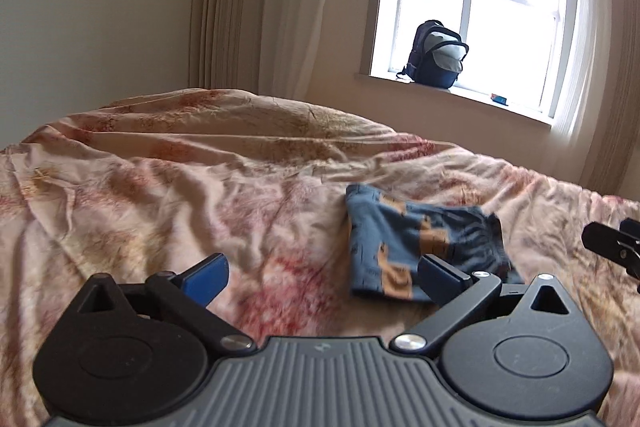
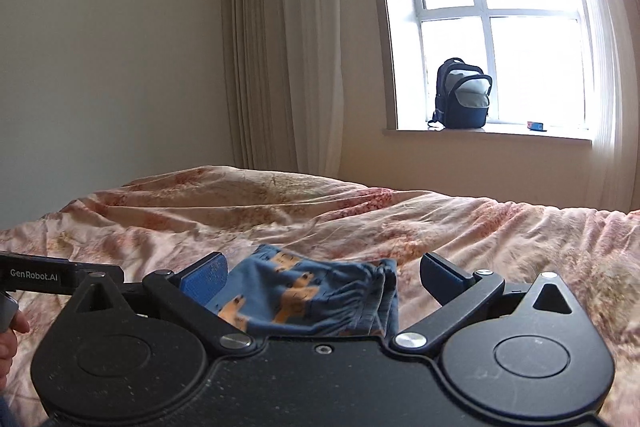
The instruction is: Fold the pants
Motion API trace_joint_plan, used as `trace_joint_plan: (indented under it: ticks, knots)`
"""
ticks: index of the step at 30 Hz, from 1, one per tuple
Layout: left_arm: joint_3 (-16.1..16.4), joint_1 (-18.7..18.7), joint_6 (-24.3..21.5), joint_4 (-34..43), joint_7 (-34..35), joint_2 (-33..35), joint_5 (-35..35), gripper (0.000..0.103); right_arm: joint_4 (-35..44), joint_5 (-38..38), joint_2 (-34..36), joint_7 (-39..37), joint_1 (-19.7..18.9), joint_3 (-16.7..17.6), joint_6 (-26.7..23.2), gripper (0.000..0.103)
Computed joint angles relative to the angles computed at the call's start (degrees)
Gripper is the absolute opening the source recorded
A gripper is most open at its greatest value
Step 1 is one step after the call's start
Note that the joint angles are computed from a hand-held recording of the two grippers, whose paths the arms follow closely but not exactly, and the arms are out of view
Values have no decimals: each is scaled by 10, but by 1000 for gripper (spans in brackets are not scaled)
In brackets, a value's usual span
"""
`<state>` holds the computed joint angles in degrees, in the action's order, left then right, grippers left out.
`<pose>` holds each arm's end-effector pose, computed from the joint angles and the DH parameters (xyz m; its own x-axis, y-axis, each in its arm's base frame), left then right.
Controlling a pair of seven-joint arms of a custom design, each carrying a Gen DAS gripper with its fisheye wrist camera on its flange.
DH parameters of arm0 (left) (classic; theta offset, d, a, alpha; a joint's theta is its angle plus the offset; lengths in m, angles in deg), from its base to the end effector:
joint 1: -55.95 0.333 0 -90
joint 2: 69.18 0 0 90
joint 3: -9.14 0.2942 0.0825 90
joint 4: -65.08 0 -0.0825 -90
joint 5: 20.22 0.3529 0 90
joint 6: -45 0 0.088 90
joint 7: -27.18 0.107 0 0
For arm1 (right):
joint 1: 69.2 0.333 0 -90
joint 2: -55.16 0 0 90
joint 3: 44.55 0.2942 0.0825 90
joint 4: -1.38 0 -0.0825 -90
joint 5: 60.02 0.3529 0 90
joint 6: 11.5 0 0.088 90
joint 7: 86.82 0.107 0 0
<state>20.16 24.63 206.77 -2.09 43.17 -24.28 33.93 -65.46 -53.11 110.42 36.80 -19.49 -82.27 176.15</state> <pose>0.6715 -0.3471 0.4065 -0.0038 -0.9984 0.0561 -0.4811 -0.0473 -0.8754 0.6636 0.3689 0.4290 0.2315 -0.9615 -0.1479 -0.2881 0.0775 -0.9545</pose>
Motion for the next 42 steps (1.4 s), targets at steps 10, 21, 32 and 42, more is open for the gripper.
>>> trace_joint_plan:
  ticks: [10, 21, 32, 42]
  knots:
    - [4, -15, 21, -89, -65, -42, 86, 103, -131, 79, -24, -43, 104, -71, 36, 102]
    - [-10, 1, 29, -81, -50, -26, 64, 103, -115, 70, -34, -79, 76, -18, 12, 102]
    - [-8, 0, 27, -80, -20, -21, 24, 103, -113, 34, -37, -50, 69, -13, 2, 102]
    - [0, -6, 31, -83, -21, -23, 24, 103, -118, 28, -40, -48, 69, -12, 8, 102]
